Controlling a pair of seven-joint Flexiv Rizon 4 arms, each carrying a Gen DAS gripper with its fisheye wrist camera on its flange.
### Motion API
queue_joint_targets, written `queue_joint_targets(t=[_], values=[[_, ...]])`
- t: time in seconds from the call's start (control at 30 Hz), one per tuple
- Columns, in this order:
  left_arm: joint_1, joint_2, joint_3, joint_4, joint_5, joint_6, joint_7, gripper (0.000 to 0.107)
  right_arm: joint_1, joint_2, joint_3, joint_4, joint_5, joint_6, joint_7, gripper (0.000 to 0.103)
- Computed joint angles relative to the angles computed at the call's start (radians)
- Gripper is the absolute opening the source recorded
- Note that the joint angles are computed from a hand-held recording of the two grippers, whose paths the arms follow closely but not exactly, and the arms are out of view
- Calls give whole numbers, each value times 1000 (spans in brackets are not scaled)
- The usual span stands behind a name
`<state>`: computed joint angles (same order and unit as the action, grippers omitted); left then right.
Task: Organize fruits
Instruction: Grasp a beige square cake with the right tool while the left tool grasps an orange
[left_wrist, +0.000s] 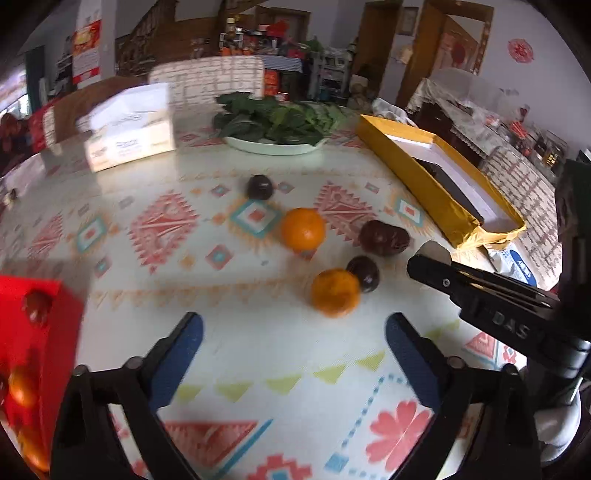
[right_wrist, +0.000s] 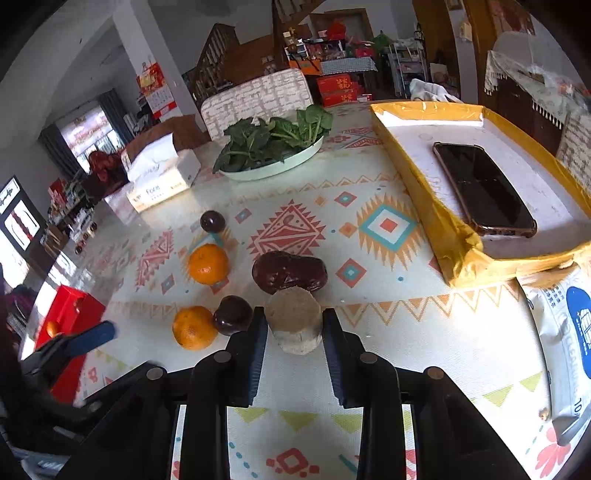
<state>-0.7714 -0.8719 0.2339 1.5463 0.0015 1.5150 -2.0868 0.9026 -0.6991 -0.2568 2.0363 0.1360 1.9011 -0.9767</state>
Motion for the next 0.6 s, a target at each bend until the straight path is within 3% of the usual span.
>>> queue_joint_targets(t=[0.2, 0.27, 0.33, 0.47, 0.6], values=[[71, -55, -98, -90, -11, -54, 84, 75, -90, 12, 90, -1, -12, 27, 8, 33], [55, -67, -79, -117, 0, -66, 87, 61, -99, 12, 101, -3, -18, 25, 6, 33], [61, -66, -92, -119, 8, -61, 99, 32, -101, 12, 105, -5, -22, 24, 4, 33], [32, -57, -55, -109, 18, -62, 72, 32, -107, 11, 111, -4, -21, 33, 3, 33], [42, -2, -66, -5, 12, 31, 39, 32, -144, 8, 152, -5, -28, 63, -1, 33]])
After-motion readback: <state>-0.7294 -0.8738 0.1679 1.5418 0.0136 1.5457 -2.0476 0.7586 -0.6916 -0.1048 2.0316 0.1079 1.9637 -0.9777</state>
